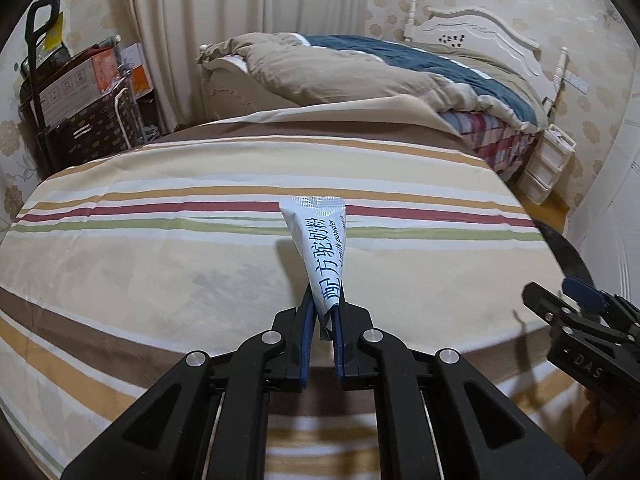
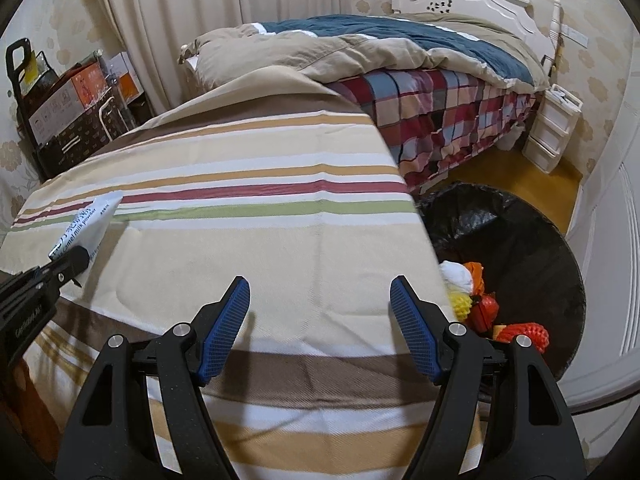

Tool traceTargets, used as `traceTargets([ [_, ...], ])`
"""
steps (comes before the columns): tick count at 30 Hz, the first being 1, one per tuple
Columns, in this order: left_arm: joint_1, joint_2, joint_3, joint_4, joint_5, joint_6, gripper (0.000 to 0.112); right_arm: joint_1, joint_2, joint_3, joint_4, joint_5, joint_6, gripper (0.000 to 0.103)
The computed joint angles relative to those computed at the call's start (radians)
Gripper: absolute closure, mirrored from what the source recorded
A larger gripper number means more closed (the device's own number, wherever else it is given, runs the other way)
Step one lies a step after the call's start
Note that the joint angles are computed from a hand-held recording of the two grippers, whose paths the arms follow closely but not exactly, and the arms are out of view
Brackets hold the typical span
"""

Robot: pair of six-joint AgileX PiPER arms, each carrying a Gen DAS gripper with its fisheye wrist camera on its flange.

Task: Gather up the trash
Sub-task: 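Carry the white tube in the left gripper over the black bin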

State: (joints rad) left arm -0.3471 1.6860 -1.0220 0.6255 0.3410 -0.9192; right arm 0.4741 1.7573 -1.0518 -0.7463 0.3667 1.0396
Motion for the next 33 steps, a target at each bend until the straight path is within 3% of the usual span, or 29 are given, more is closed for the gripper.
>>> traceTargets([
  [9, -0.156, -0.006, -0.043, 0.104, 0.035, -0.127, 0.102, -0.066, -0.125, 0.123, -0.101, -0.027, 0.102, 0.032],
  [19, -0.311, 0.074, -0.172, 0.145, 0.077, -0.170, 0.102, -0.201, -0.258, 0.236, -0.163, -0.057, 0.121, 0.032],
  [33, -0.436, 0.302, -0.494, 0.088, 0.154, -0.051, 0.102, -0.394, -0.334, 0.285, -0.214, -0.089, 0.099, 0.032],
])
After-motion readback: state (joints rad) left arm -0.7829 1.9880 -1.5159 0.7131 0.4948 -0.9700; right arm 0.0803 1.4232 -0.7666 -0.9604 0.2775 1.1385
